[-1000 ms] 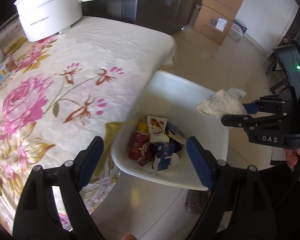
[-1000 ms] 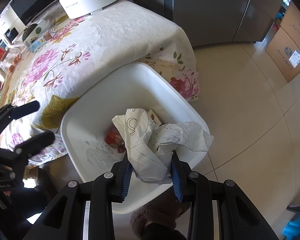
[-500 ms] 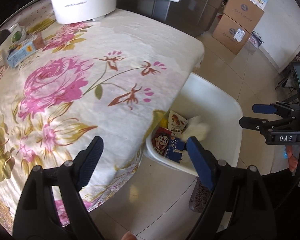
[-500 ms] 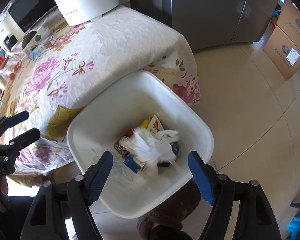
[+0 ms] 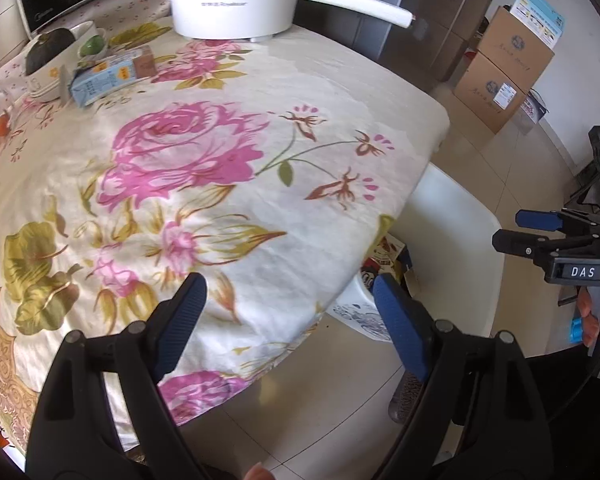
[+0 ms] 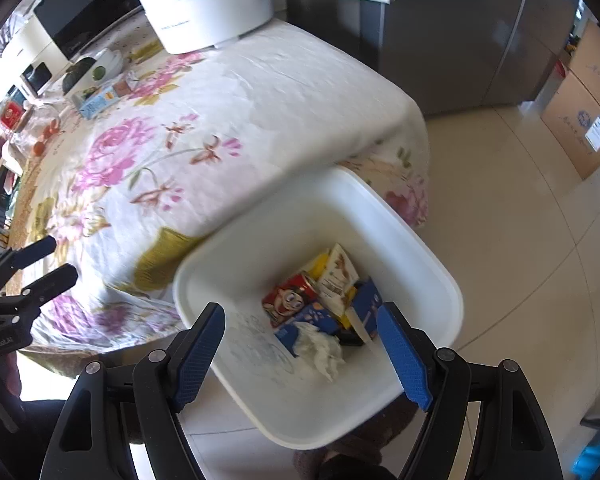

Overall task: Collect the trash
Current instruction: 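Open the left gripper over the white bin to drop the red can, then grasp the white snack wrapper with the left gripper while the right gripper moves toward the milk carton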

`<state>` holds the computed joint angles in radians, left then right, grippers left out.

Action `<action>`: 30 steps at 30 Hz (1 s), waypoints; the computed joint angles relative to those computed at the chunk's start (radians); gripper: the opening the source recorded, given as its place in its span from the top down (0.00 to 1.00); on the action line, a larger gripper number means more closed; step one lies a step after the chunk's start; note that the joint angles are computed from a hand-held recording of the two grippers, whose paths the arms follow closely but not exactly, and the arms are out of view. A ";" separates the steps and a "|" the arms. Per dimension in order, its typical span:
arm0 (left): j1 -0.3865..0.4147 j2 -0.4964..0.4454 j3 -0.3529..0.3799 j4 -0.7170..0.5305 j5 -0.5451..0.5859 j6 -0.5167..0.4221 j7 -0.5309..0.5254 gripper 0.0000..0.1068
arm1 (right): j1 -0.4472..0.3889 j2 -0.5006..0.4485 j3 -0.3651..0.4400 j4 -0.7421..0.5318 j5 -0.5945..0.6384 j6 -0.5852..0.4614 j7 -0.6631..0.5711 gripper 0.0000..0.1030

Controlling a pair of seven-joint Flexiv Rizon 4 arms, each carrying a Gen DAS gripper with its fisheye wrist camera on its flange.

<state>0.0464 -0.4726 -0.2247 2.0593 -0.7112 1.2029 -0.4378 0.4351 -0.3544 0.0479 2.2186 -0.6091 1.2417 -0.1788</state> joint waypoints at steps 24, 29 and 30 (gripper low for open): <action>0.097 -0.105 0.083 -0.192 0.111 0.104 -0.217 0.12 | 0.066 -0.204 0.023 -0.387 0.079 -0.142 -0.199 0.20; 0.106 -0.210 0.103 -0.360 0.201 0.072 -0.269 0.12 | 0.057 -0.281 0.028 -0.529 0.140 -0.186 -0.284 0.19; 0.107 -0.237 0.102 -0.399 0.216 0.068 -0.276 0.12 | 0.050 -0.301 0.034 -0.566 0.156 -0.193 -0.313 0.19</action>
<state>0.1530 -0.7092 -0.1224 1.6600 -0.4955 1.2713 -0.7138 0.4848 -0.6557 0.0823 1.6522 -0.4535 1.0483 -0.4919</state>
